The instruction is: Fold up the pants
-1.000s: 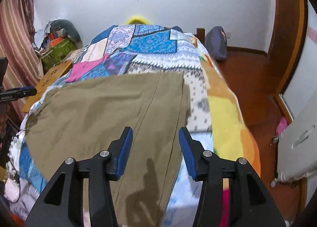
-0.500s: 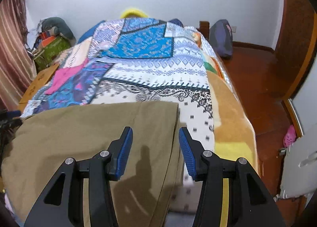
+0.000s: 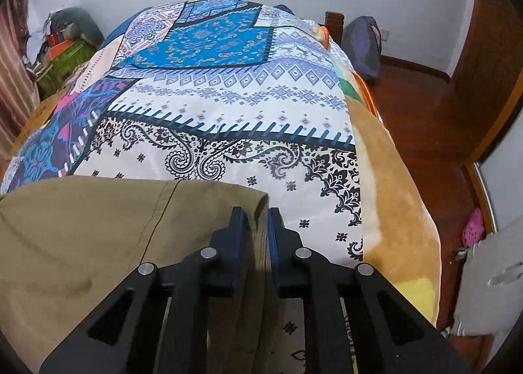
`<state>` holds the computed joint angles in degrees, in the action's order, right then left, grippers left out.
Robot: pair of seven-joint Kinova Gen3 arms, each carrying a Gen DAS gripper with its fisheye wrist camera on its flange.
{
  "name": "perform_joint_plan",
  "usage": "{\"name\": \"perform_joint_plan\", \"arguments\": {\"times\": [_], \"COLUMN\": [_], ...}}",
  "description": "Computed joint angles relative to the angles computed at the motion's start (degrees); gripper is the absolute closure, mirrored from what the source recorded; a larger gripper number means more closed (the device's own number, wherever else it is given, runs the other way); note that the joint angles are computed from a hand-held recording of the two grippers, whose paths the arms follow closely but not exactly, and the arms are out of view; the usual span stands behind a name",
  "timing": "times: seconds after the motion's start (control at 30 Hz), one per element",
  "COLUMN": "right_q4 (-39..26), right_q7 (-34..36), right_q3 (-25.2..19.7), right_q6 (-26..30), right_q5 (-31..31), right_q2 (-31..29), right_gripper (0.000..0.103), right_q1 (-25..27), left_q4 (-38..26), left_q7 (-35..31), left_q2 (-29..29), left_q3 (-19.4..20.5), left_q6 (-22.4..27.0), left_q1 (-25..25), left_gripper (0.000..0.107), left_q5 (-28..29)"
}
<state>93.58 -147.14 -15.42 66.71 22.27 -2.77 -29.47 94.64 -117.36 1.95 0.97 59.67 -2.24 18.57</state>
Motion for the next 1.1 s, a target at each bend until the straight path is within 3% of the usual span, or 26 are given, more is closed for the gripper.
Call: {"name": "perform_joint_plan", "arguments": {"times": [0.17, 0.33, 0.43, 0.6, 0.8, 0.9, 1.1], "right_q4": [-5.54, -7.90, -9.98, -12.74, -14.86, -12.77, -11.53], "right_q7": [1.18, -0.65, -0.46, -0.44, 1.85, -0.94, -9.86], "right_q3": [0.10, -3.00, -5.81, -8.03, -6.48, -4.68, -7.74], "right_q6": [6.59, 6.34, 5.09, 1.30, 2.07, 2.41, 8.00], "right_q5": [-1.16, -1.09, -1.82, -3.24, -6.84, -4.96, -0.07], "right_q2": [1.01, -3.80, -4.32, -0.55, 6.28, 5.04, 2.73], "right_gripper": [0.085, 0.059, 0.058, 0.049, 0.048, 0.049, 0.048], "right_q1": [-0.66, -1.94, -3.09, -6.49, -11.03, -15.29, -19.36], "left_q4": [-0.63, -1.63, -1.84, 0.54, 6.73, 8.84, 10.73], "left_q7": [4.14, -1.09, -3.90, -3.21, -3.35, -5.55, -9.28], "left_q2": [-3.09, -7.16, -7.73, -7.65, -10.44, -11.86, -14.30], "left_q3": [1.29, -1.19, -2.23, -0.38, 0.57, -1.36, -3.81], "left_q6": [-1.14, 1.90, 5.99, 7.89, 3.82, 3.44, 4.14], "left_q1": [2.59, 2.59, 2.60, 3.89, 5.20, 5.08, 3.89], "left_gripper": [0.032, 0.032, 0.032, 0.032, 0.028, 0.025, 0.024], "left_q5": [-6.69, -0.50, 3.46, 1.61, -2.93, -1.73, 0.34]}}
